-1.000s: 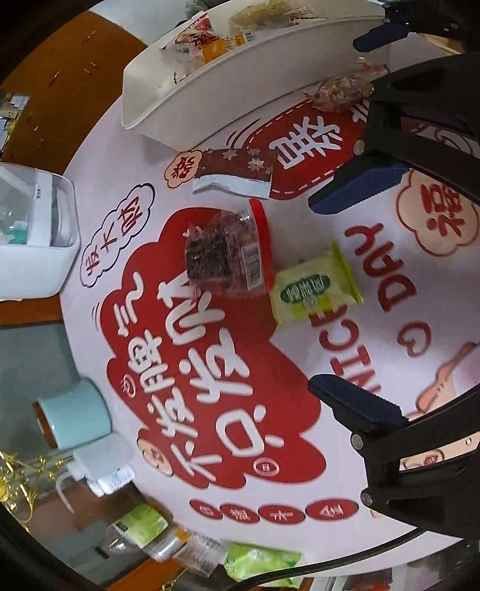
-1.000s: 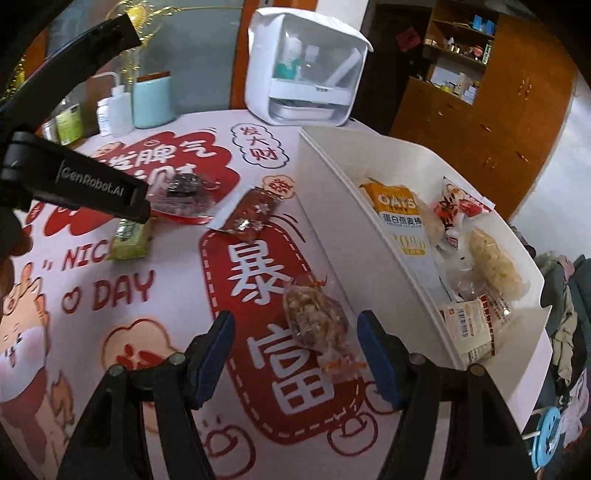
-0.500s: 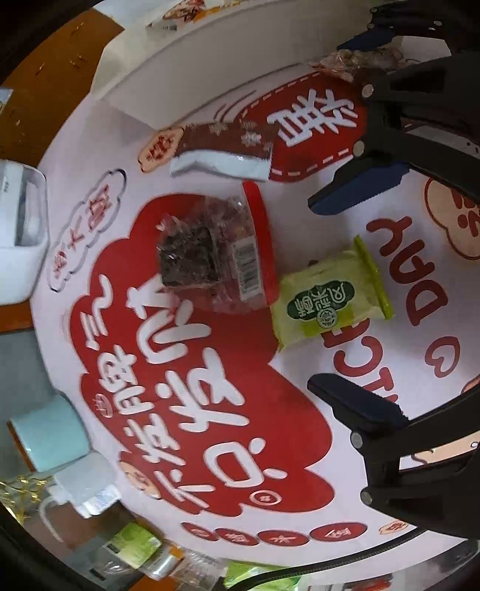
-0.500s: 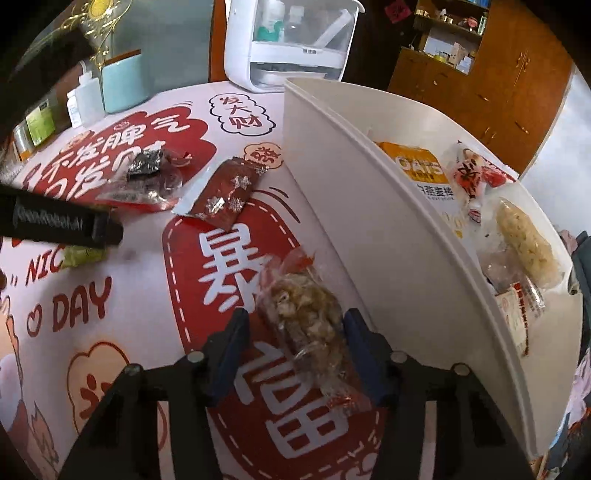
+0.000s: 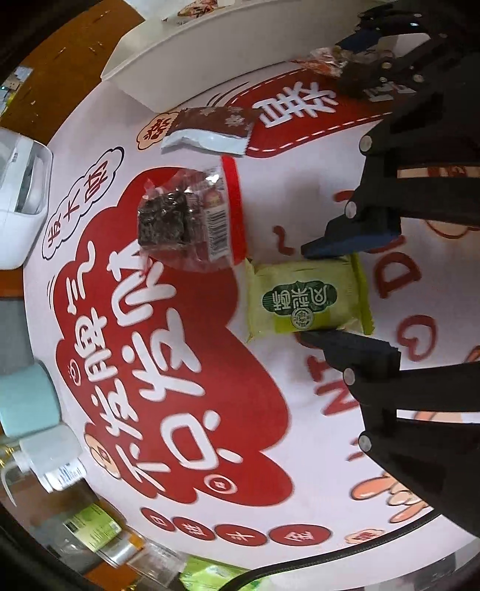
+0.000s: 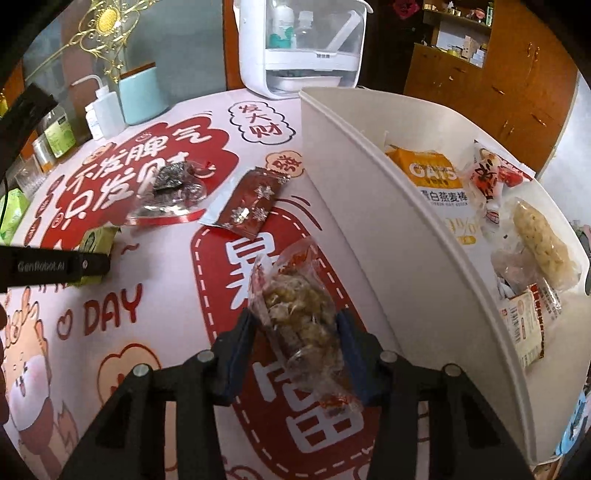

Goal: Organize snacks
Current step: 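Grasp the clear bag of brown nuts with the right tool while the left tool grasps the green-wrapped pastry, then carry both snacks over the white tray and open both tools to release them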

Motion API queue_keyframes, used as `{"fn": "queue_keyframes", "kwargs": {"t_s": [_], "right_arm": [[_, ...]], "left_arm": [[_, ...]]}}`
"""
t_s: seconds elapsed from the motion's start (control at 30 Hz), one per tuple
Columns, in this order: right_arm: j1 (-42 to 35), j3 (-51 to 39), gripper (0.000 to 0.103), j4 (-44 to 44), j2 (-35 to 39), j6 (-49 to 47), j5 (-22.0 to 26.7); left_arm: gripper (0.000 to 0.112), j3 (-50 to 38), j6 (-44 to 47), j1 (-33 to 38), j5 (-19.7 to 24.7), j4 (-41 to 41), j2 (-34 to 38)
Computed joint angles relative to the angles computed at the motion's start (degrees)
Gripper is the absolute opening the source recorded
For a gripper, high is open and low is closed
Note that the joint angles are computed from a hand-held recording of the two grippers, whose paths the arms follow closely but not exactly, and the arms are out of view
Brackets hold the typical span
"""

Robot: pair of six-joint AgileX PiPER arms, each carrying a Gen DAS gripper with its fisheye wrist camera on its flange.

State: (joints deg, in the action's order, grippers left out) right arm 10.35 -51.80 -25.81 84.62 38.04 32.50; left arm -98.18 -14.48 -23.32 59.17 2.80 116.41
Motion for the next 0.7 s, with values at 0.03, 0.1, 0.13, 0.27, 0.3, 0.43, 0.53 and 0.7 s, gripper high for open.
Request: {"fn": "queue_keyframes", "kwargs": {"t_s": [0.03, 0.1, 0.13, 0.27, 0.3, 0.43, 0.53, 0.7], "right_arm": [[-0.08, 0.16, 0.045, 0.81, -0.76, -0.8, 0.08], [-0.41, 0.42, 0.045, 2.98, -2.35, -2.99, 0.16], [-0.45, 0.5, 0.045, 3.9, -3.25, -3.86, 0.31], [-0.73, 0.73, 0.045, 7.48, -7.71, -8.02, 1.31], [-0.83, 0.69, 0.045, 8.49, -8.93, -9.23, 1.66], [-2.49, -0.04, 0.045, 13.56, -13.82, -15.41, 3.61], [-5.42, -0.75, 0.046, 18.04, -17.49, -21.06, 4.88], [-15.27, -3.52, 0.046, 29.32, -22.32, -35.71, 7.79]], "left_arm": [[0.037, 1.12, -0.09, 0.09, -0.06, -0.08, -1.09], [0.037, 2.93, -0.13, 0.19, -0.22, -0.14, -2.95], [0.037, 3.82, -0.21, 0.15, -0.16, -0.14, -4.06], [0.037, 7.36, -0.84, -0.82, 0.5, -0.37, -9.4], [0.037, 7.69, -0.74, -0.93, 0.67, -0.65, -10.17], [0.037, 8.8, -2.23, -3.57, 1.77, -0.81, -14.67], [0.037, 7.35, -3.57, -6.7, 3.23, -0.48, -17.17], [0.037, 0.22, -7.44, -13.51, 7.52, 1.83, -18.16]]}}
